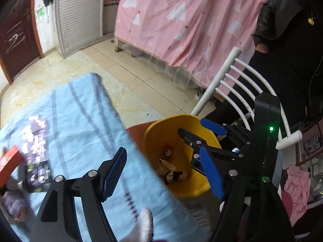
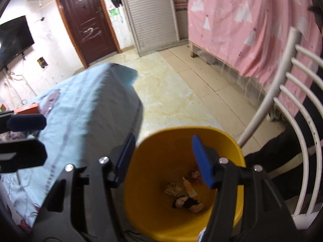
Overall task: Collect trash
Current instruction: 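Carry tube and tissue packet to the yellow bin and release both, then move both tools back over the bed toward the knit hat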
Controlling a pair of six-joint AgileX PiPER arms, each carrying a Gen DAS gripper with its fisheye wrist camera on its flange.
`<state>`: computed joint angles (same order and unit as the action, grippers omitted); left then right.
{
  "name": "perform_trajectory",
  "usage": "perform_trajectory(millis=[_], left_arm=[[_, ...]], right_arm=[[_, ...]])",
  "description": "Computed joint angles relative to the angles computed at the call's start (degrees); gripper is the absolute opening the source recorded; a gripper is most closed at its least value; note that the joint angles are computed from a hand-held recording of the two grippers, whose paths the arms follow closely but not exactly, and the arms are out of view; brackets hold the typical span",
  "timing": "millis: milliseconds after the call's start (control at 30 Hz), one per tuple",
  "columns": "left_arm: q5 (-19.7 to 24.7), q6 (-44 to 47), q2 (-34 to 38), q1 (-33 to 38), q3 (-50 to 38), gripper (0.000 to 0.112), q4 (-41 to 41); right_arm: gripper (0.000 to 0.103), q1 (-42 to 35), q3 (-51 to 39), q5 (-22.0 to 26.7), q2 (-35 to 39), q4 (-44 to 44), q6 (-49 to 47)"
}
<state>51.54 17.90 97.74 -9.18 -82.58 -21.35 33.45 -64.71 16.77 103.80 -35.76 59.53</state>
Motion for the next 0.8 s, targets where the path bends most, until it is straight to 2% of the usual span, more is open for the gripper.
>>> perform_trajectory(millis=[133, 333, 467, 800], left_arm=[[0.9, 3.4, -4.5, 5.5, 2.4, 0.066, -1.8], [2.9, 8.5, -8.0, 15.6, 3.0, 0.066, -4.2], [4.5, 11.3, -8.1, 22.8, 2.1, 0.066, -5.1], [7.7, 18.3, -3.2, 38.2, -4.2, 0.066, -7.2]], right_arm=[[0.061, 3.4, -4.7, 3.5, 1.0, 0.7, -1.2], [0.062, 9.0, -14.3, 9.4, 4.2, 3.7, -5.9], [0.069, 13.4, -23.1, 14.1, 8.5, 6.1, -10.2], [0.069, 19.4, -51.1, 27.4, 23.1, 13.5, -22.8]])
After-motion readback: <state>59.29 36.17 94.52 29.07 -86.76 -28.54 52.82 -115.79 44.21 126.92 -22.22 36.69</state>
